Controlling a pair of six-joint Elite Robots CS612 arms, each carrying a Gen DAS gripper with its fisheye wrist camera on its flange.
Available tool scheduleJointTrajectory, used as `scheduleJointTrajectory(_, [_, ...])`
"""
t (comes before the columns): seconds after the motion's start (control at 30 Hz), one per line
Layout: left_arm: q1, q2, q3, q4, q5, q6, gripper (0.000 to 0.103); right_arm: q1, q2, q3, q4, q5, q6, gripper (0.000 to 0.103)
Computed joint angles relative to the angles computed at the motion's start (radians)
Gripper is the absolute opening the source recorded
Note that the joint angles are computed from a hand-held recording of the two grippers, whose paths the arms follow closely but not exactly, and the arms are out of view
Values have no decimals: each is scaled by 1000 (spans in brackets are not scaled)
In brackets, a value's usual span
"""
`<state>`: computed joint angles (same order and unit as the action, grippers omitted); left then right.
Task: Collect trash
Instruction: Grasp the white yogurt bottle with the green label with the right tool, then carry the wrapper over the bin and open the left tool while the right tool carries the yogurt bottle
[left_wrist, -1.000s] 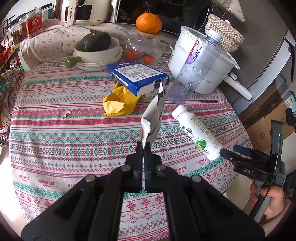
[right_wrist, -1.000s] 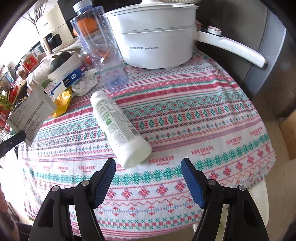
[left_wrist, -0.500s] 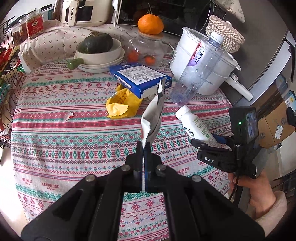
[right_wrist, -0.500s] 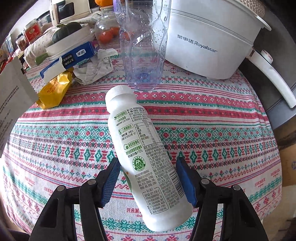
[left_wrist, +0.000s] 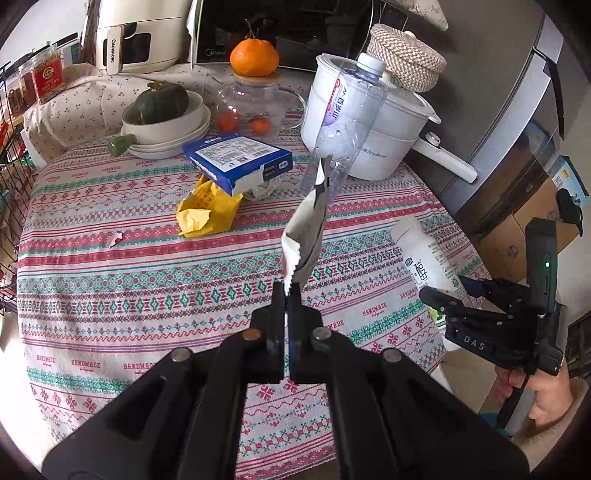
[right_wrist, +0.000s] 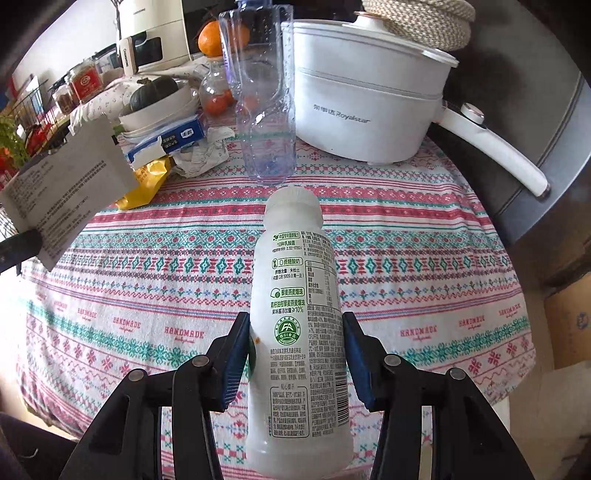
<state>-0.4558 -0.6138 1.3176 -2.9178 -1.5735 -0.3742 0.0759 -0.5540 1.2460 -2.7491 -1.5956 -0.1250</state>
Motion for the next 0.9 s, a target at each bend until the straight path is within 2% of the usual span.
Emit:
scheduleJointTrajectory(0.17, [-26,-11,17,-22,-6,52,1,-38,-99,159,-116,13,38,50])
scheduleJointTrajectory(0.33, [-62,-14,25,-37,-22,132,1,-90,-182,307,-238,56,133,50])
scheduleJointTrajectory(0.47, [-95,-7,11,-15,-60,197,1,-133,-219,404,-314,74,209,50])
scheduleJointTrajectory(0.73, [-164,23,-43,82,-165,309,1,-204,-259,504,-322,47,304,50])
scheduleJointTrajectory(0.9, [-211,51,-80,145,-185,392,1,-237,-272,544,-309,29,337,50])
